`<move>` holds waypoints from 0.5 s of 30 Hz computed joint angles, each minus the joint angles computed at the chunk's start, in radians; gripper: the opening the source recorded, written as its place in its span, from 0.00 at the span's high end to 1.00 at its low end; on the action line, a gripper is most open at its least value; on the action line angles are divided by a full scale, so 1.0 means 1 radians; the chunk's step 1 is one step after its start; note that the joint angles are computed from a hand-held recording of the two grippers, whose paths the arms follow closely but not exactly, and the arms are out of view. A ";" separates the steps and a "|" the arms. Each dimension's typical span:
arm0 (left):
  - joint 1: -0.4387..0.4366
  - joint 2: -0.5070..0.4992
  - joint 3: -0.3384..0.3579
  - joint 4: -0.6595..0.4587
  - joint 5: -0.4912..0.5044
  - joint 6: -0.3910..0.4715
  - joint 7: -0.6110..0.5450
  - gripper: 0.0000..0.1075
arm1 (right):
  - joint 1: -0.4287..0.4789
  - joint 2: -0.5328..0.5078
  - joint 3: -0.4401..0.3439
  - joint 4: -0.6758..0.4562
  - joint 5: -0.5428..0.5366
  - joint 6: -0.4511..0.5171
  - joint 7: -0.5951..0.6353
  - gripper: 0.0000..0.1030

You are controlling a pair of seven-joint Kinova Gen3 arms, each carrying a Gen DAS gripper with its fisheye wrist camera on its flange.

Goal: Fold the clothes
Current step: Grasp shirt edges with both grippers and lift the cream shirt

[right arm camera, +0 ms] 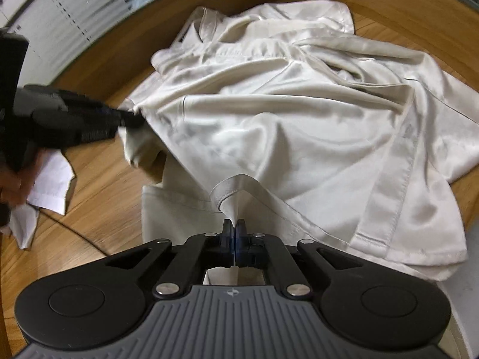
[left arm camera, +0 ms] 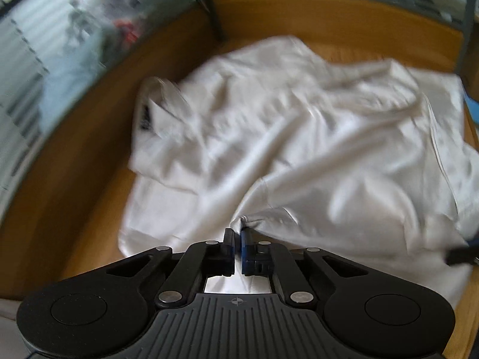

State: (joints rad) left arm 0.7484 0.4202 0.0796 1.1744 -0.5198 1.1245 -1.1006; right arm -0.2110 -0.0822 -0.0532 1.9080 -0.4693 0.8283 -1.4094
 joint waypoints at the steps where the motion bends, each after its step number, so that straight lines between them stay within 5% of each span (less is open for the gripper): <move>1: -0.001 -0.007 -0.006 -0.004 -0.008 -0.007 0.005 0.95 | 0.007 -0.021 0.011 0.007 -0.005 0.013 0.019 0.99; 6: -0.018 -0.028 -0.006 -0.051 -0.013 -0.023 -0.003 0.95 | 0.053 -0.136 0.070 0.025 0.041 0.101 0.061 0.99; 15: 0.004 -0.038 0.001 -0.073 -0.006 -0.087 0.007 0.95 | 0.176 -0.314 0.108 -0.025 0.311 0.153 -0.018 1.00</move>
